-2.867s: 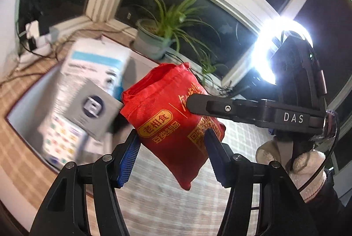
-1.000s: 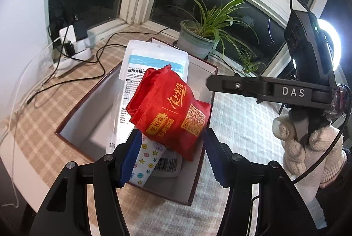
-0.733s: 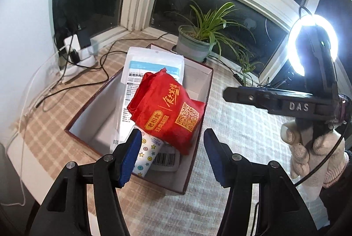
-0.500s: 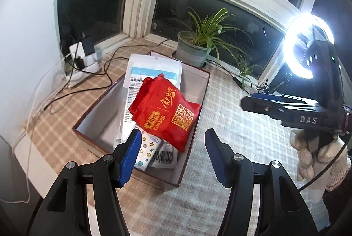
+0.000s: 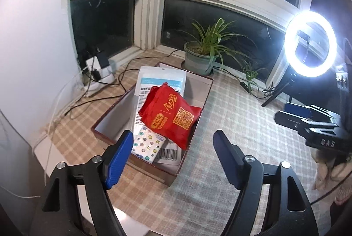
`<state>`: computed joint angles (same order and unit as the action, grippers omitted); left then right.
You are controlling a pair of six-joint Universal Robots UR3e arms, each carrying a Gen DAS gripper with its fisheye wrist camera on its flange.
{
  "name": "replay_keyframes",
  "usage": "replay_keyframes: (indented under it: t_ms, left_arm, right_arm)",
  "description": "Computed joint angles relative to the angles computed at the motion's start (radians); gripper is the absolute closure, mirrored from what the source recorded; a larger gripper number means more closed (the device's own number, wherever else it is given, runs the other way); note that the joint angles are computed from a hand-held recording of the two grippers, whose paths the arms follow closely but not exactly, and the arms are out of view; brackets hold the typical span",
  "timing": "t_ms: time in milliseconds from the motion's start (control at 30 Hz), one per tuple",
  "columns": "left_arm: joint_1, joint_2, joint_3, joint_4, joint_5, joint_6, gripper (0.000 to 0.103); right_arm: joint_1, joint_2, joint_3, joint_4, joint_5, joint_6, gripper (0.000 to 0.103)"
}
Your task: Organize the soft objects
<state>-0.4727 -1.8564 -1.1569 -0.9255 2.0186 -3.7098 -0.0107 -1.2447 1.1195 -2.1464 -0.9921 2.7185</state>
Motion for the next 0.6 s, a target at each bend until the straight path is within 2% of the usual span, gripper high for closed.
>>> replay_keyframes:
  t_ms: [267, 333, 533, 600]
  left_arm:
    - [-0.047, -0.022, 0.063, -0.056, 0.075, -0.056, 0.027]
    - [-0.049, -0.023, 0.066, -0.058, 0.076, -0.058, 0.027]
    - [-0.061, -0.046, 0.105, -0.077, 0.083, -0.066, 0.027]
    - [-0.063, -0.055, 0.119, -0.080, 0.082, -0.059, 0.027]
  right_arm:
    - [-0.065, -0.158, 0.225, -0.104, 0.023, -0.025, 0.038]
    - [-0.084, -0.177, 0.252, -0.109, 0.045, -0.029, 0.034]
    - [-0.109, -0.207, 0.287, -0.125, 0.056, -0.031, 0.033]
    - [-0.115, -0.216, 0.298, -0.134, 0.057, -0.032, 0.029]
